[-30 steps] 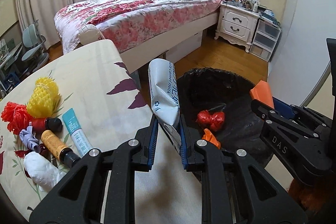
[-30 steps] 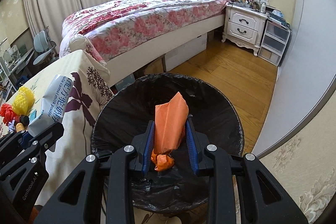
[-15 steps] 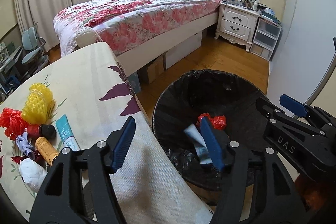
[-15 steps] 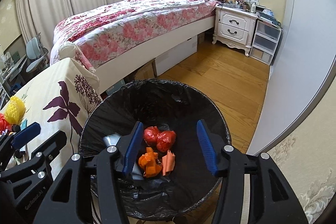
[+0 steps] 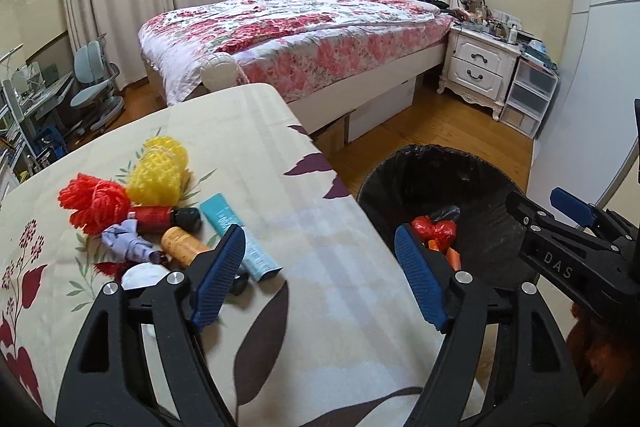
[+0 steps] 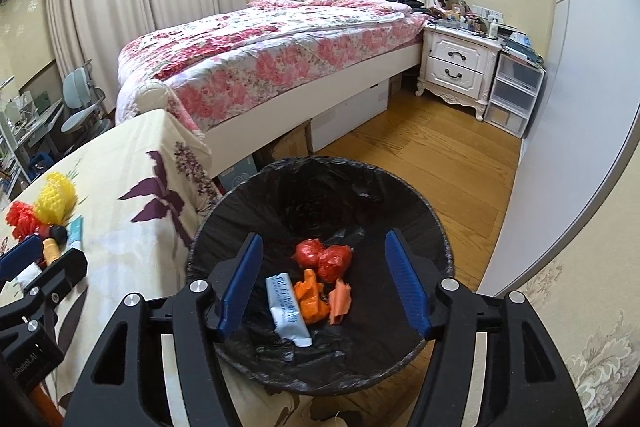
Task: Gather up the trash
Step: 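Grasp the white plastic bag with the right tool while the left tool returns to the bed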
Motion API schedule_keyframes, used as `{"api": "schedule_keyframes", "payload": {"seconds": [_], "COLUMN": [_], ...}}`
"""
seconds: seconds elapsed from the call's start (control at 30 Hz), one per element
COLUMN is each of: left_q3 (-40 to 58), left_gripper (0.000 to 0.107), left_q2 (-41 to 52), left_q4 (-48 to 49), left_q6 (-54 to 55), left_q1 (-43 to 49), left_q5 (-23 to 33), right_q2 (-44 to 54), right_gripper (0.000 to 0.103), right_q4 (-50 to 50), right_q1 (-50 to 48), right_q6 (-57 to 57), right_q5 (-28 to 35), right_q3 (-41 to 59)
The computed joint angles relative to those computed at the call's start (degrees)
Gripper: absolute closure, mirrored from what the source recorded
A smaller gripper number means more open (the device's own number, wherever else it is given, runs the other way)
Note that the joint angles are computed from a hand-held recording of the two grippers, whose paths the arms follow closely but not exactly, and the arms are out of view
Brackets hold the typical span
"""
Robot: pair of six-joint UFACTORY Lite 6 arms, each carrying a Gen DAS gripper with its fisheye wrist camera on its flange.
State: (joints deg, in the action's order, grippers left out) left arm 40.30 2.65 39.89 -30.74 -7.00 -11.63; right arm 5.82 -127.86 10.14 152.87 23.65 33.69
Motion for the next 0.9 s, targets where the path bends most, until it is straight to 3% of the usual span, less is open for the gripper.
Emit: {"api": "schedule_keyframes", "payload": {"seconds": [0.3, 0.57, 0.9], "left_q3": [-5.5, -4.4, 1.9], "left_gripper": [0.031, 0.031, 0.031], "left_q2": [-6.6, -4.6, 2.4], "left_q4": [28.1, 37.1, 42.4], "left_q6": [-20.3, -22.0, -21.9], "left_q1": [17.7, 33.8, 47.7], "left_q5": [-4.4, -9.1, -13.0], "right_q2": [-1.2, 4.3, 14.2], "right_gripper": [0.040, 0.040, 0.040], "right_q4": [10.4, 20.8, 28.8], "right_q1": [11.5, 25.0, 34.4], "right_q6": [-6.7, -14.6, -24.2], "right_q5": [0.4, 2.2, 1.5], "right_q3": [1.6, 9.9, 23.3]}}
